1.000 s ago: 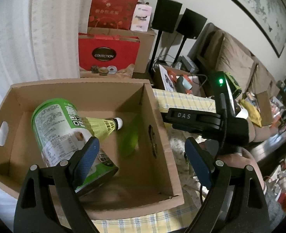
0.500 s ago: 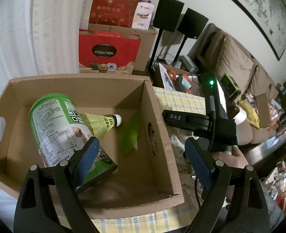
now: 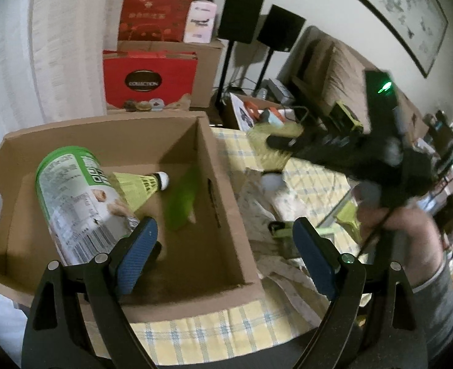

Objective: Organize objects
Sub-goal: 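Grasp the green Health device with the left tool while the right tool holds the shuttlecock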

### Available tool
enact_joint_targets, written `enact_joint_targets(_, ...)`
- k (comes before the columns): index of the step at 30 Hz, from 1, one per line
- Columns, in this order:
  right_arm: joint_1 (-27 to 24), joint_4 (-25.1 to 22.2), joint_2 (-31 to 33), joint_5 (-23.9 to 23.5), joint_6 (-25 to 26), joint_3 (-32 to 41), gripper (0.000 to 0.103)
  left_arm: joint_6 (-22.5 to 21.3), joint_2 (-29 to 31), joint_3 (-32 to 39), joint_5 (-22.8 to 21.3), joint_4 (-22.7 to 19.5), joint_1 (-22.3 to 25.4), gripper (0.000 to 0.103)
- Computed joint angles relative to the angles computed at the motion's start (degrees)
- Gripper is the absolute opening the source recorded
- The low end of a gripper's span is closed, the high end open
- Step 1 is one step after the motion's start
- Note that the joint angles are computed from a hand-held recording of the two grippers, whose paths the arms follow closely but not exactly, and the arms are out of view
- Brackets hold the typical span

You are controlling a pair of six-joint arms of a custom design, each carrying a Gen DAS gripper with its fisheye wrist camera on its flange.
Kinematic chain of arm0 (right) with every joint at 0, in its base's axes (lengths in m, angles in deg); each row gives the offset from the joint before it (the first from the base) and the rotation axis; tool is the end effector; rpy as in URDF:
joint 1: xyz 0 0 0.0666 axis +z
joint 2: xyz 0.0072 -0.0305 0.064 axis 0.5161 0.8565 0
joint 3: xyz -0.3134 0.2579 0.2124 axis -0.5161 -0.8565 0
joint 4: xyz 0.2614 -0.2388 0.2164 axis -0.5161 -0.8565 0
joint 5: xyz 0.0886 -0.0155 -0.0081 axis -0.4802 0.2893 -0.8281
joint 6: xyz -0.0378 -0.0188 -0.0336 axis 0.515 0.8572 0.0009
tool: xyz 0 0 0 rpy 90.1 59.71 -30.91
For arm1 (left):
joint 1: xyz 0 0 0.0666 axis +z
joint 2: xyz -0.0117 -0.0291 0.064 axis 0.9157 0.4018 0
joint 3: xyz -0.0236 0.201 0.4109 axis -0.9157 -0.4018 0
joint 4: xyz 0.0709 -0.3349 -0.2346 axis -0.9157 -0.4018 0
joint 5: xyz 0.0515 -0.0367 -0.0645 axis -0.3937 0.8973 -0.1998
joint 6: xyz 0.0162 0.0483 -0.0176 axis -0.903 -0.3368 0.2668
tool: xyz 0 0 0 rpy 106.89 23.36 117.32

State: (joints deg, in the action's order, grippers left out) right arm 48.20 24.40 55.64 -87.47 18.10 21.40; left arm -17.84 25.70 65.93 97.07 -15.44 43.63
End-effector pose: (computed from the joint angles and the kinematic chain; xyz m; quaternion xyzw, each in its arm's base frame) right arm 0.4384 0.1331 0.4893 0.2396 0.8884 0.1889 0.3430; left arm 0.4524 -0.2046 0.5360 0.2867 0.8883 -0.2318 0.2739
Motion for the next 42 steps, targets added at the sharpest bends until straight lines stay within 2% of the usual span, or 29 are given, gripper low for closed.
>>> enact_joint_targets(13,2.0,-4.6,-12.3,4.3,1.0,-4.1,0.024,-4.5,-3.5,-3.5,0.2,-0.5,-4.0,0.088)
enact_joint_targets(18,3.7,-5.9,-16.1,7.0,-0.3,-6.3,0.024,-5.9,-3.4,-3.8,-2.1,-0.6,-7.4,0.088)
enact_joint_targets(23,5.9,-8.7,-19.4,11.9,-1.2,-7.4,0.024,-5.5,-2.5,-3.8,-4.0,-0.6,-10.9,0.089)
enact_joint_targets(29,7.6,-11.9,-22.5,15.9,-2.5,-8.3,0.024,-1.9,0.0,-3.3,-7.7,-0.3,-15.1,0.097)
enact_joint_targets(35,6.9,-13.6,-25.3,16.5,-4.4,-9.8,0.024,2.5,3.5,-1.8,-9.7,-1.0,-17.3,0.103)
enact_joint_targets(39,6.3,-14.3,-26.4,16.2,-5.4,-10.8,0.024,1.5,5.4,-1.0,-13.5,-1.5,-18.8,0.103)
enact_joint_targets(42,6.4,-14.6,-27.1,16.4,-6.0,-11.3,0.024,1.9,7.3,0.4,-15.0,-3.7,-19.4,0.103)
